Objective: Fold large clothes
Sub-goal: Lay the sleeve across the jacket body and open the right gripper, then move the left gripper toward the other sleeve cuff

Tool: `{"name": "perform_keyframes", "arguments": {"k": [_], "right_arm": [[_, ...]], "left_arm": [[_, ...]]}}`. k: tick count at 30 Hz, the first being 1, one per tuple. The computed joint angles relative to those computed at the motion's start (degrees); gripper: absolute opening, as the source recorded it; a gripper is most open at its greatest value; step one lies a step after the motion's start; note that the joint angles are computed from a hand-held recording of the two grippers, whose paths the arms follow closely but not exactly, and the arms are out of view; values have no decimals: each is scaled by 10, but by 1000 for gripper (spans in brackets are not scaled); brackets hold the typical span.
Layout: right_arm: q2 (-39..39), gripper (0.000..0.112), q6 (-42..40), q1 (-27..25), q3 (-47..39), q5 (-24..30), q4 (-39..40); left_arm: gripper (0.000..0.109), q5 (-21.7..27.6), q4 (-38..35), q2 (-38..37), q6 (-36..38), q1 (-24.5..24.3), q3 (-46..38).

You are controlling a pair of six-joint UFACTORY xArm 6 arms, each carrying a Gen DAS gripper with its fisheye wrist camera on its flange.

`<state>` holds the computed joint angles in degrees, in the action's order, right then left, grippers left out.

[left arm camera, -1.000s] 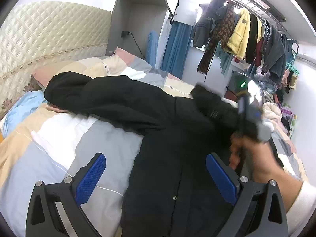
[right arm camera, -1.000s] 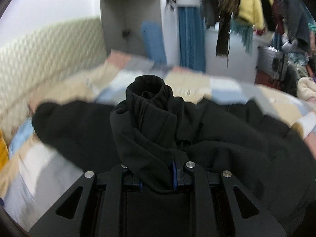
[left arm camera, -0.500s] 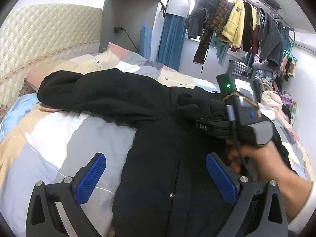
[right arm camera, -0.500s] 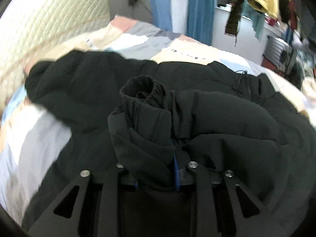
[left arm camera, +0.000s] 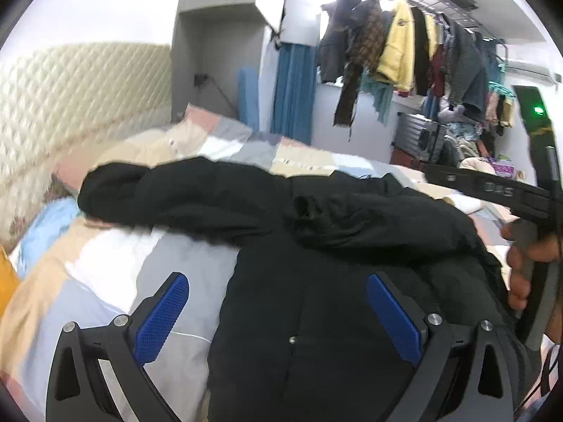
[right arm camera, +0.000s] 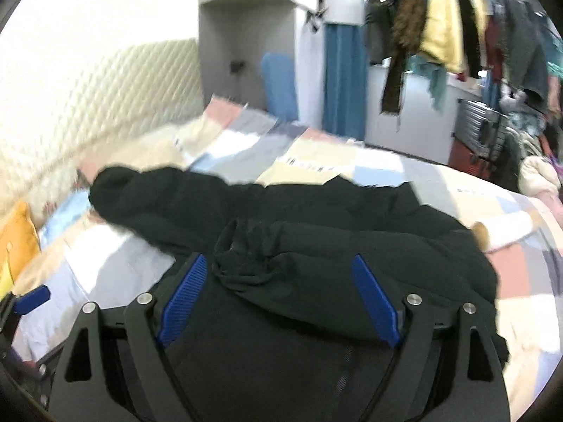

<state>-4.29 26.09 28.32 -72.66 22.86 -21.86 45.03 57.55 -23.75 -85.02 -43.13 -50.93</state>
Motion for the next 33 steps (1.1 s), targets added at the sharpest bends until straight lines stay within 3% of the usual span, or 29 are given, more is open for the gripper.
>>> {"name": "perform_keyframes", "arguments": {"k": [6, 10, 14, 22, 27, 30, 33], "right_arm": [[-150, 85, 87, -16, 126, -16, -72], [-243, 85, 150, -12, 194, 12, -138], [-323, 85, 176, -14, 261, 9, -144], [-436, 85, 203, -6, 363, 30, -162], [-510, 85, 198, 13, 415, 82, -147], [-533, 86, 199, 15, 430, 89, -144], [-535, 96, 208, 11, 432, 79, -160]], "left_arm": [[103, 38, 36, -3, -8, -53, -21], [103, 35, 34, 6, -11, -65, -30], [103, 39, 37, 17, -23, -72, -36], [103, 22, 36, 35, -43, -66, -35], [103, -29, 51, 40, -62, -50, -25], [103, -34, 51, 47, -61, -44, -29], [103, -45, 51, 51, -66, -39, -30]]}}
